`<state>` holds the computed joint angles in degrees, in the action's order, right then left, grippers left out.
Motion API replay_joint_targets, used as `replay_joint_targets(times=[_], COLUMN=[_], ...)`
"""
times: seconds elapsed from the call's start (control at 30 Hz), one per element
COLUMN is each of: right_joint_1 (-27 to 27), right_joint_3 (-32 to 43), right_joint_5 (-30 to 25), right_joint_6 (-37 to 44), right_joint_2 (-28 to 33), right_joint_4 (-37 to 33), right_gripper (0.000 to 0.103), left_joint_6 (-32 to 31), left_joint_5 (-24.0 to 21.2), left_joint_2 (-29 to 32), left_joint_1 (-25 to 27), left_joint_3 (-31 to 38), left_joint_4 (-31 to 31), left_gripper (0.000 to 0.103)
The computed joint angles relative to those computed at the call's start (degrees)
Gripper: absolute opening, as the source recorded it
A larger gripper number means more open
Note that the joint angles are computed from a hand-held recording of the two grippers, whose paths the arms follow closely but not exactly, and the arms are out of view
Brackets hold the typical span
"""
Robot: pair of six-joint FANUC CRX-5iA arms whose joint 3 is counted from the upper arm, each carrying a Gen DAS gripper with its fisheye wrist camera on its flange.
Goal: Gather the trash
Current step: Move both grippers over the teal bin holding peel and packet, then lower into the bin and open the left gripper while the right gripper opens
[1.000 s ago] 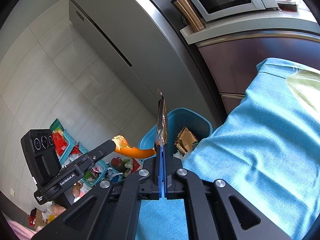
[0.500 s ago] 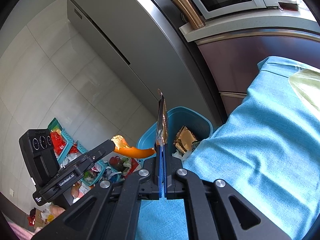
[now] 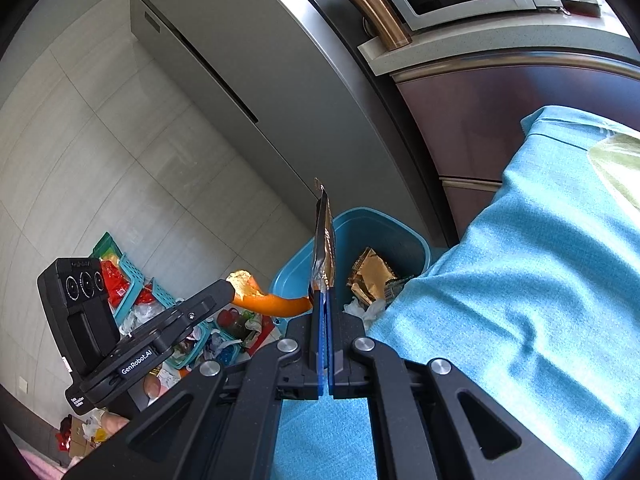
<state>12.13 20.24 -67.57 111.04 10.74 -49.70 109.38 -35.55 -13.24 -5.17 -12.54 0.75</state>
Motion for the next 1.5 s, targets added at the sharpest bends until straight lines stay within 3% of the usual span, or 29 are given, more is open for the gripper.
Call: replay_joint_targets(times=[1.5], right_joint_1=[4.5], right_joint_3=[2.2], right_joint_5=[0.6], right_joint_6=[-5.1], right_joint_2=[2.9], right_joint_4=[5.7], right_gripper=[0.0], left_joint_6=[3.2], left_joint_5=[-0.5], left_joint_2=[3.8], left_joint_1=[0.2], left_joint_3=[0.8], left_joint_4=[-1.8], left_gripper=[0.01])
